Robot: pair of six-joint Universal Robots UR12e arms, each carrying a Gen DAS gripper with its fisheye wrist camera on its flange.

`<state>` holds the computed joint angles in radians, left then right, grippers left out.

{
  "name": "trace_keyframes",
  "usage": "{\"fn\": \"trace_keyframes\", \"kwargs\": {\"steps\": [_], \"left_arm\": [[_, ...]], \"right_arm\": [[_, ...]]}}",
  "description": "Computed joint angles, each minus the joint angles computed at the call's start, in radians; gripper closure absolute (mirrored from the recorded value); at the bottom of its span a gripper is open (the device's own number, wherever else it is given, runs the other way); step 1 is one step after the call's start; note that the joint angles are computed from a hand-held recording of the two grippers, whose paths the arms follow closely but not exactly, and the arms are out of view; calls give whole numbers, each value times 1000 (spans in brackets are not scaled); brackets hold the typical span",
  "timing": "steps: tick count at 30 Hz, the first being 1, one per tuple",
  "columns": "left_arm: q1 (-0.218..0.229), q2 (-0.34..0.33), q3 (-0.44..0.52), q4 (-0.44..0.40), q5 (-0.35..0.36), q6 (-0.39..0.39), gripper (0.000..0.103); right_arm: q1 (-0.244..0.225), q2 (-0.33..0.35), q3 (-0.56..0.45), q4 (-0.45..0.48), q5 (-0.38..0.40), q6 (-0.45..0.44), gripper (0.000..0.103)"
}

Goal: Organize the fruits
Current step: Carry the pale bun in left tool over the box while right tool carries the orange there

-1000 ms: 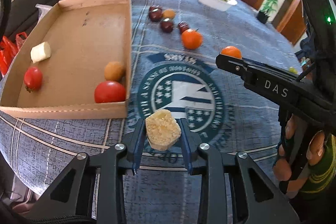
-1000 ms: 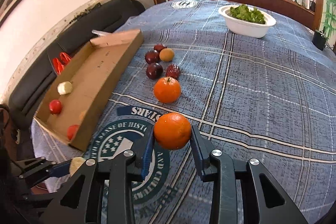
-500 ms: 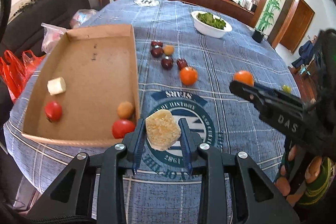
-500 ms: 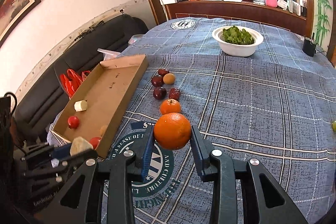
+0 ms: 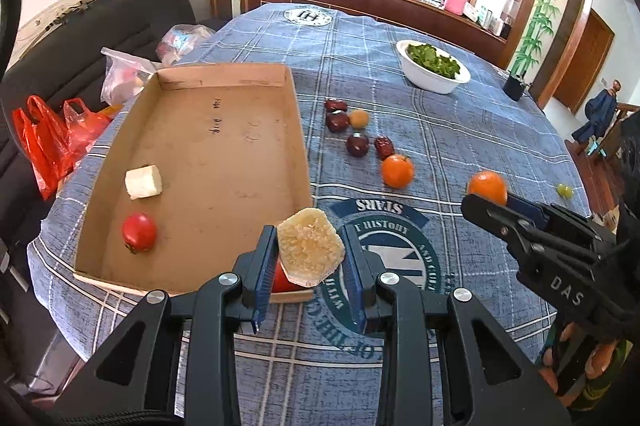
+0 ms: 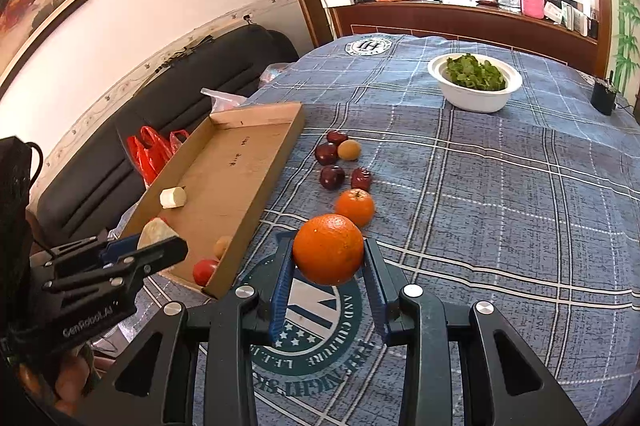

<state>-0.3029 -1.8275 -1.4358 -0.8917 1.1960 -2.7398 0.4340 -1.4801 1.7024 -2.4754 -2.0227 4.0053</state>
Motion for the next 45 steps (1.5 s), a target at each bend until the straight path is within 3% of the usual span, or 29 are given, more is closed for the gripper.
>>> {"fn": "trace_keyframes", "kwargs": {"steps": [32, 45], "left_arm": [[19, -62, 74, -14, 13, -35, 74], [31, -146, 190, -3, 65, -118, 74]], "right_arm": [[-14, 62, -70, -7, 66, -58, 69], [-37, 111, -118, -65, 153, -108, 69]]}}
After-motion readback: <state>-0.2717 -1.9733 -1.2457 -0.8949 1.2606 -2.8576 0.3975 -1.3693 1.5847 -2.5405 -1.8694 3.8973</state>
